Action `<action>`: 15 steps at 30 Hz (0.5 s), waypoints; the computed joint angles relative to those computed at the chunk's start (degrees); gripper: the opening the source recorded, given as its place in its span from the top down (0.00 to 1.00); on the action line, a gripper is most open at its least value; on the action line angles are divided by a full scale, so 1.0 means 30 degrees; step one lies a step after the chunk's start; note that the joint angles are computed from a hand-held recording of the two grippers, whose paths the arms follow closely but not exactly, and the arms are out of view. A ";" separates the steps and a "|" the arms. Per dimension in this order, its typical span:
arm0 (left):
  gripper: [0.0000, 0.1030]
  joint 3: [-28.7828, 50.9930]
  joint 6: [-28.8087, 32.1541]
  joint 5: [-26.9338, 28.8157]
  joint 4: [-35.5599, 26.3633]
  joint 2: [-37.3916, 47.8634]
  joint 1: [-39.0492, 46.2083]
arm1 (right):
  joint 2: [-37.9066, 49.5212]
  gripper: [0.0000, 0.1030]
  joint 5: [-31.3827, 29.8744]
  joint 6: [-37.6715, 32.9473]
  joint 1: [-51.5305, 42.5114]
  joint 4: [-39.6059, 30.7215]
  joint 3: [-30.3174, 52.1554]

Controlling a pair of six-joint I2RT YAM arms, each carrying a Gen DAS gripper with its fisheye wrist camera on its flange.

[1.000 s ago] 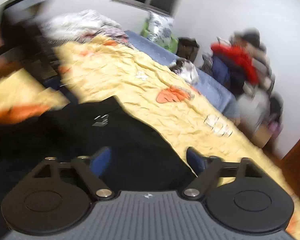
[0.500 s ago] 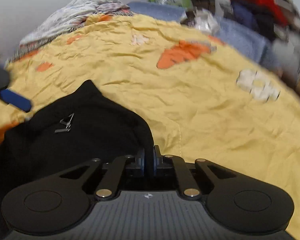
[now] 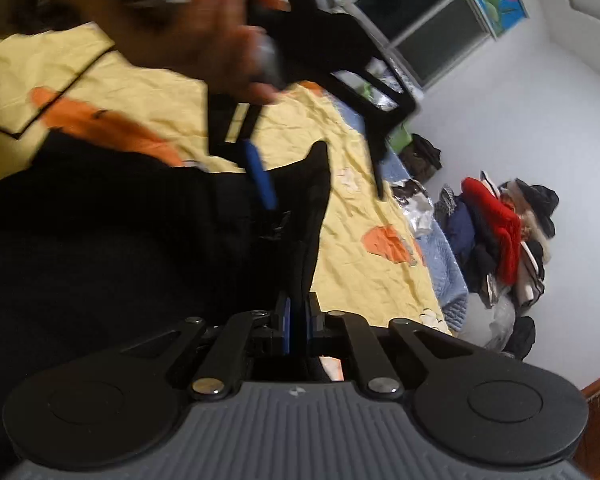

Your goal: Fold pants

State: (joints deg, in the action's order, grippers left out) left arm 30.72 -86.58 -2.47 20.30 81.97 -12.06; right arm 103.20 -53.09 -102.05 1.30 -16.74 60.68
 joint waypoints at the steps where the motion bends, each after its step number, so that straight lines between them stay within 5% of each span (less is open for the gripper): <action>1: 0.31 -0.0080 -0.0119 -0.0258 0.0065 -0.0021 -0.0218 | 0.0027 0.93 -0.0037 0.0039 -0.0089 -0.0114 -0.0082; 2: 0.42 -0.0209 -0.0108 -0.0525 0.0383 0.0010 -0.0446 | 0.0002 0.93 -0.0230 0.0315 -0.0191 0.0509 -0.0417; 4: 0.85 -0.0200 0.0121 -0.1313 0.0099 -0.0129 -0.1075 | 0.0179 0.93 -0.0179 0.0867 -0.0179 0.0574 -0.0369; 5: 0.90 -0.0334 0.0333 -0.1889 0.0170 -0.0311 -0.1544 | 0.0148 0.93 -0.0342 0.1032 -0.0302 0.0633 -0.0517; 8: 0.92 -0.0111 0.1334 -0.4809 -0.1562 -0.1317 -0.3698 | -0.0001 0.92 -0.0332 0.1830 -0.0432 0.1801 -0.1200; 12: 0.93 -0.0463 0.1069 -0.7808 -0.2985 -0.2551 -0.6710 | -0.1374 0.90 -0.0834 0.4809 -0.1412 0.7315 -0.4632; 15: 0.93 -0.0786 0.0054 -0.9196 -0.3721 -0.3017 -0.8462 | -0.2299 0.76 -0.0749 0.6207 -0.2586 0.6918 -0.5459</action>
